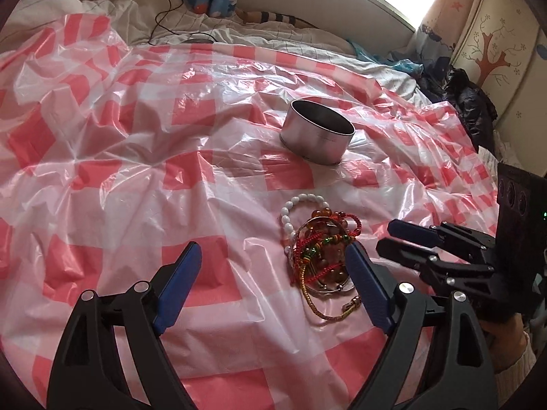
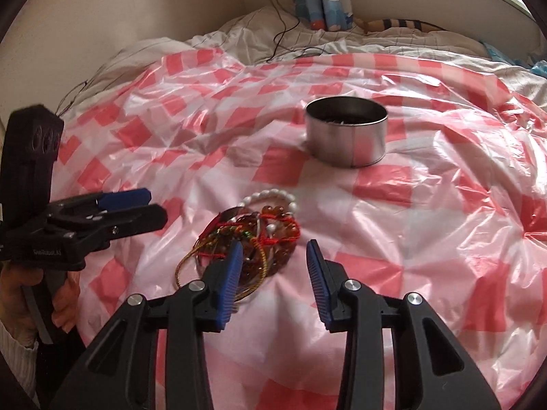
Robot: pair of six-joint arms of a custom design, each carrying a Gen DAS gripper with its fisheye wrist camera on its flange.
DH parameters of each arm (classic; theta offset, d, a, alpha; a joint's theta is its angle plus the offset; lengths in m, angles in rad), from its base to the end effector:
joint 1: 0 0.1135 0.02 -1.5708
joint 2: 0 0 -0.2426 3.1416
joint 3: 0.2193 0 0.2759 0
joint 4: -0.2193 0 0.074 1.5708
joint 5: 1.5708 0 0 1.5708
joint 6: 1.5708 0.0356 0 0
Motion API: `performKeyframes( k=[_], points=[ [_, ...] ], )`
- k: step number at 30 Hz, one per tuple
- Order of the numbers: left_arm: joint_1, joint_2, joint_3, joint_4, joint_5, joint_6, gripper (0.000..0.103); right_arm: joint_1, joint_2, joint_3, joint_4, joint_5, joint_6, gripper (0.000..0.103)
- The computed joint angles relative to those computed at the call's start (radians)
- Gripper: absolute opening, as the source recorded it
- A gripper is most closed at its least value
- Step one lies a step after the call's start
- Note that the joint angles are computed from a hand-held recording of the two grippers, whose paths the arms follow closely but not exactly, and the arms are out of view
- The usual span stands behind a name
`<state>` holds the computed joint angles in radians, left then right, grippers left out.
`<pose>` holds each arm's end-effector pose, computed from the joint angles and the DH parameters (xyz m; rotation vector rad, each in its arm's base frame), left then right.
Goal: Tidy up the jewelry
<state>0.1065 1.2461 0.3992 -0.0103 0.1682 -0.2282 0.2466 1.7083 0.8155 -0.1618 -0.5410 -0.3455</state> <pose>0.2366 0.0193 0.0989 -0.3291 2.4060 -0.2593 0.3063 0.0960 0.0908 -0.9137 2.3620 0.6666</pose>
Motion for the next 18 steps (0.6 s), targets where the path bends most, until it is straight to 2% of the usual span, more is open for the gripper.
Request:
performKeyframes(
  k=[2, 7, 10, 14, 18],
  points=[
    [0.002, 0.011, 0.007, 0.003, -0.012, -0.003, 0.082, 0.022, 0.024, -0.003, 0.015, 0.017, 0.016, 0.035],
    [0.031, 0.049, 0.027, 0.018, 0.009, -0.022, 0.082, 0.02, 0.068, 0.013, 0.008, 0.0, 0.012, 0.02],
    [0.041, 0.058, 0.03, 0.025, 0.009, -0.035, 0.082, 0.017, 0.063, 0.011, 0.012, 0.007, 0.01, 0.005],
    [0.067, 0.068, 0.031, 0.03, 0.044, -0.043, 0.082, -0.009, 0.032, -0.004, 0.027, -0.033, 0.025, 0.004],
    [0.049, 0.084, 0.039, 0.029, 0.03, -0.04, 0.082, -0.049, 0.012, -0.003, 0.046, -0.08, 0.056, 0.004]
  ],
)
